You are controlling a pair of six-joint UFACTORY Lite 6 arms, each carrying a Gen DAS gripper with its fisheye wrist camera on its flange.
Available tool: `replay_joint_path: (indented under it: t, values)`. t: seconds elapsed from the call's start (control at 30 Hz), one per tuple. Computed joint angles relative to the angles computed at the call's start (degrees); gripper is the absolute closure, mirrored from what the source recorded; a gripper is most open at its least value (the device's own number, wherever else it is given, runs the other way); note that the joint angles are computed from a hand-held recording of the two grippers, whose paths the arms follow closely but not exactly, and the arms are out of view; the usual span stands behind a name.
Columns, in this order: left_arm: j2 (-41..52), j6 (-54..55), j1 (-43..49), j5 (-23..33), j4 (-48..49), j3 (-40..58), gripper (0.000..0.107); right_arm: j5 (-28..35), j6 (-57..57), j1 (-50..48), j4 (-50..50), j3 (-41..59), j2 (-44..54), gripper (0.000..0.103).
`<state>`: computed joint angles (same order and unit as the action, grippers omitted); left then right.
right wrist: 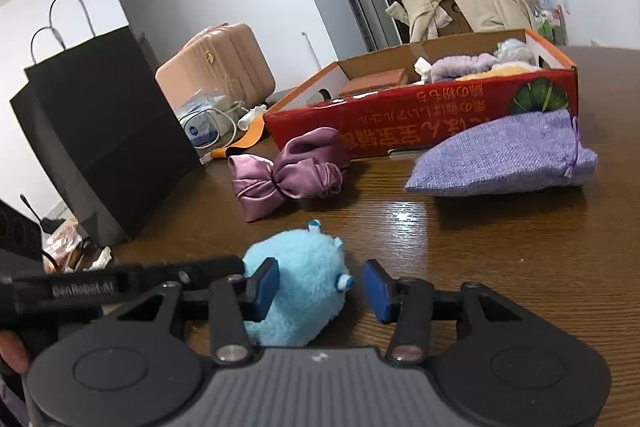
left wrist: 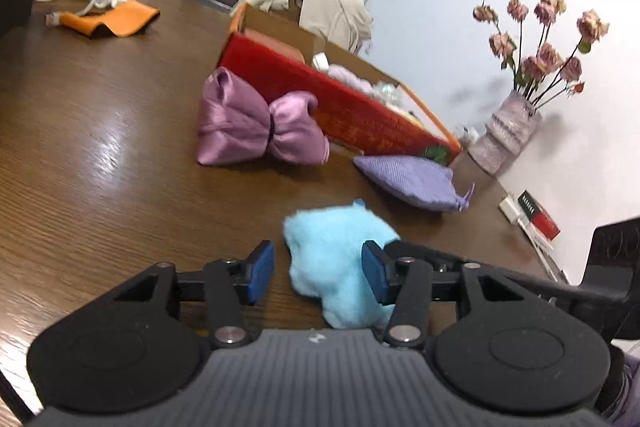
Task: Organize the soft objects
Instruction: 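Grasp the light-blue plush toy with both grippers, then carry the light-blue plush into the box and open both grippers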
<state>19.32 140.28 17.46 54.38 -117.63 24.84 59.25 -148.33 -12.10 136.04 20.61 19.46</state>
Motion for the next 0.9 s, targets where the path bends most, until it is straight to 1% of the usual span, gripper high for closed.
replay_joint_path:
  t: [0.07, 0.13, 0.2, 0.23, 0.33, 0.5, 0.6, 0.67, 0.73, 0.77, 0.83, 0.9]
  values:
    - [1.4, 0.6, -0.6, 0.8, -0.5, 0.4, 0.061, 0.8, 3.3, -2.4, -4.1, 1.4, 1.9, 0.056]
    - [2.9, -1.3, 0.0, 1.4, 2.0, 2.0, 0.07, 1.6, 7.2, -4.2, -8.4, 3.6, 4.7, 0.056]
    - [4.0, -3.0, 0.5, 1.9, 3.8, 3.0, 0.073, 2.3, 9.4, -4.6, -10.2, 5.1, 6.8, 0.056]
    - [4.1, -3.1, 0.5, 2.0, 4.0, 3.1, 0.073, 2.6, 9.9, -4.3, -10.5, 5.6, 7.5, 0.06]
    - [3.6, -2.3, 0.3, 2.0, 3.1, 2.4, 0.073, 3.1, 10.5, -3.9, -10.7, 5.8, 7.8, 0.065]
    - [1.7, -1.6, 0.1, 2.6, 2.5, 0.8, 0.074, 2.6, 10.3, -3.6, -10.4, 4.2, 5.0, 0.068]
    - [-1.9, -5.3, -0.6, 3.9, 4.3, 1.8, 0.074, 3.4, 11.2, -5.3, -11.7, 3.4, -0.2, 0.068]
    - [-3.1, -11.1, -3.1, 3.2, 5.8, 7.2, 0.074, 3.1, 13.5, -6.6, -13.4, 6.9, -2.3, 0.068]
    - [-1.2, -16.4, -7.0, 0.7, 6.4, 16.2, 0.074, 0.2, 17.6, -6.6, -15.0, 13.9, -2.1, 0.068]
    - [1.3, -18.9, -8.9, -0.5, 7.1, 22.2, 0.074, -1.5, 19.4, -6.3, -15.3, 18.3, -1.3, 0.068]
    - [6.8, -24.1, -12.7, -4.7, 8.0, 34.2, 0.075, -6.3, 23.6, -5.3, -17.2, 29.5, 2.7, 0.068]
    - [13.5, -29.0, -15.7, -9.4, 8.9, 46.2, 0.075, -10.2, 28.0, -4.3, -18.5, 41.5, 9.6, 0.068]
